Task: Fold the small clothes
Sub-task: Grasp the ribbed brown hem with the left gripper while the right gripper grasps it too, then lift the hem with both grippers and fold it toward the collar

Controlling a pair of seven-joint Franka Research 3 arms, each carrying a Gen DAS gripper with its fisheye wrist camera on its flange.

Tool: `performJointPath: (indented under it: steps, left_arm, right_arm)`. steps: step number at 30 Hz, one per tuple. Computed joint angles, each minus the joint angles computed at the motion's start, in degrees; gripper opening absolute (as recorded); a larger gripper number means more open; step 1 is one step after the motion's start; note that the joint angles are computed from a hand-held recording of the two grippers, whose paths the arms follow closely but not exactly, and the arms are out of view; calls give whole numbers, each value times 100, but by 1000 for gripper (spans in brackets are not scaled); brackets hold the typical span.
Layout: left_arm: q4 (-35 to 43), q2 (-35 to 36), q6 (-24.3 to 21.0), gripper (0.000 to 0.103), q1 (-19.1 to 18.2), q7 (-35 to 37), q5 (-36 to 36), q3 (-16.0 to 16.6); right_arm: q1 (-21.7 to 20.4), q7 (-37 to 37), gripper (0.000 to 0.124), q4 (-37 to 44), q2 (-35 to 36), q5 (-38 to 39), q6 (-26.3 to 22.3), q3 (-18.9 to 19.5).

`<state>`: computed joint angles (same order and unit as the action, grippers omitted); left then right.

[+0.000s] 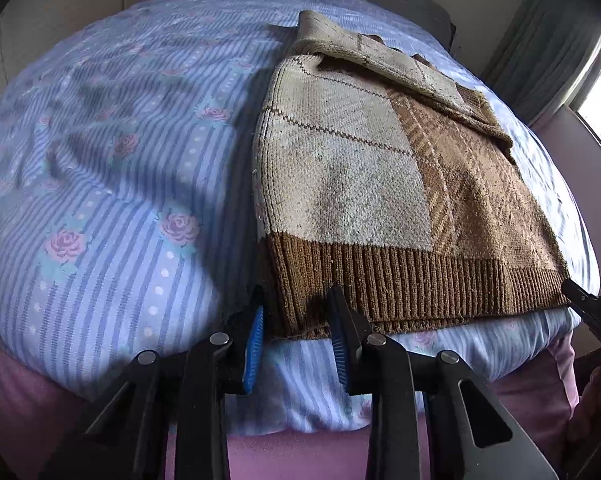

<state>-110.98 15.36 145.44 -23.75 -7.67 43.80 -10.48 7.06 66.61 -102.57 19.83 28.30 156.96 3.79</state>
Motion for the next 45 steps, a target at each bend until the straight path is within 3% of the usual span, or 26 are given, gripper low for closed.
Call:
performJointPath:
  steps: [11, 17, 27, 34, 40, 45]
  left_arm:
    - [-18, -9, 93, 16, -12, -16, 13, 0]
    - [-33, -33, 111, 13, -25, -57, 90, 15]
    - [-43, -188, -108, 11, -89, -361, 519, 3]
    - [29, -432, -259, 11, -107, -814, 1184, -7]
    - [262, -615, -435, 11, 10, -1140, 1818, -42]
    - [706, -513, -560, 10, 169, -1114, 2222, 19]
  right_arm:
    - [-106, -106, 37, 7, -21, 258, -250, 53]
    - [-216, -447, 12, 37, -26, 651, -381, 152]
    - [-281, -1021, 10, -154, -227, 1421, -78, 244]
    - [-444, -2002, 9, -147, -483, 2773, 66, 452]
    - [-378, -2687, 9, 265, -502, 3641, 76, 434]
    - [-254, -2933, 9, 1057, -81, 3958, 272, 483]
